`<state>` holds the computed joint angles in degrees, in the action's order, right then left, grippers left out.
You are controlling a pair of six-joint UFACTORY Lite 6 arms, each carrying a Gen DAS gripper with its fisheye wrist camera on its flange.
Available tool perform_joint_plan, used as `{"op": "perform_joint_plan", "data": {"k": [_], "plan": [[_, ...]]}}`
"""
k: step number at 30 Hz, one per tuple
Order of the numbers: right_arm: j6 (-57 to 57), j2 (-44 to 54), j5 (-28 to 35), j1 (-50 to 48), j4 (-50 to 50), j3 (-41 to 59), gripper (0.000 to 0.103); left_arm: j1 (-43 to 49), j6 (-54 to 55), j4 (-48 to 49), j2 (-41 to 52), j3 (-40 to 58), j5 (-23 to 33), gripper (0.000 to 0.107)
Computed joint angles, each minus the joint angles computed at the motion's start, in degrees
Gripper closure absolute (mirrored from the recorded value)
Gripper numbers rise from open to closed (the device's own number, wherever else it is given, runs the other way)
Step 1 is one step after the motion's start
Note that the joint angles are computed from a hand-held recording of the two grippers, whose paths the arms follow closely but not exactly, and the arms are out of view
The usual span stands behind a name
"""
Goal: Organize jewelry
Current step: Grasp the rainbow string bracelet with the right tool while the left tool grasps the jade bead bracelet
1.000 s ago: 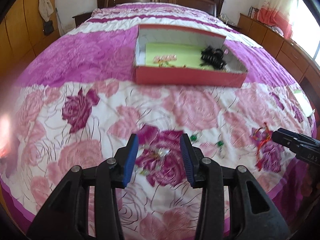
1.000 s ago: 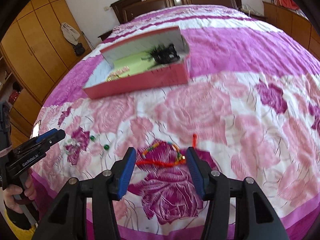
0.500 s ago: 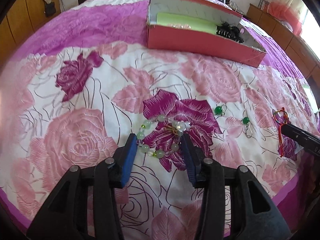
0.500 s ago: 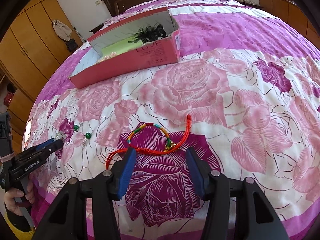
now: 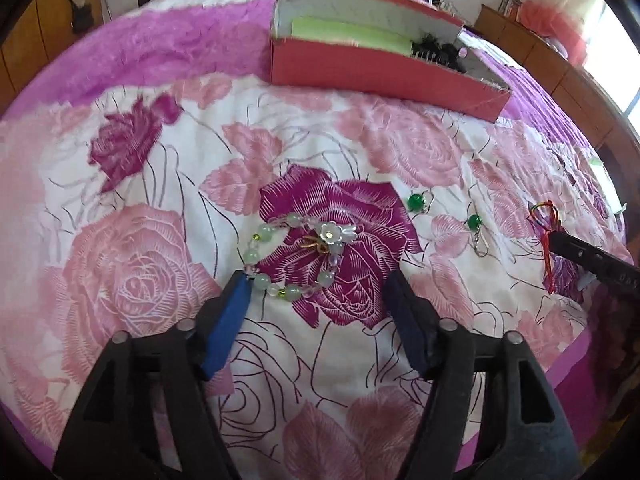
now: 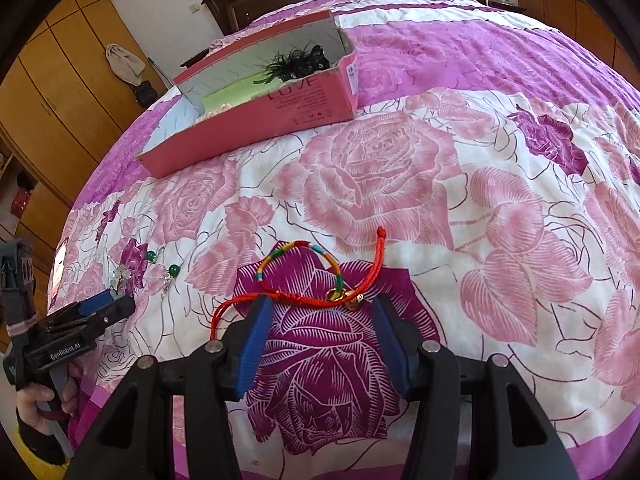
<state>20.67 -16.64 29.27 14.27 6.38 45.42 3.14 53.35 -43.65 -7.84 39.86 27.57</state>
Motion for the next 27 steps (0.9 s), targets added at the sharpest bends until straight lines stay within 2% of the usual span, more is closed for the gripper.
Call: {"op": "perform_joint_plan", "data": {"k": [4,7,15,22,23,25,27], "plan": [[-1.2,-1.0,0.6,-0.7,1.4,0.1,0.048,0.6,-2.4,1.5,1.1,1.1,-1.1,0.074],[-1.2,-1.6,1.2,-1.0,1.3,0.4,0.048,2.2,0.4,-1.3,1.2,1.4,0.0,0.083],[-1.9,-2.0,2.4,-2.7,1.6,1.3,0.048,2.4,4.5,-3.9,-1.4,0.1,0.8,0.089],[0.2,3.0,1.7,-2.0,-1.6,3.8,0.048,2.4,5.4,-5.8,-2.6,0.1,1.7,0.090],[0.4,4.1,1.4,-1.6,-2.1,4.3,0.056,2.7,5.8,-6.3,-2.8,0.2,1.9,0.107],[1.2,5.6,1.3,-0.6,-3.7,5.1,0.083,3.8,6.7,-7.1,-2.9,0.4,3.5,0.107],[0.3,5.8,0.9,-0.2,-3.1,4.9,0.090,4.2,7.1,-7.5,-3.0,0.5,4.2,0.107]]}}
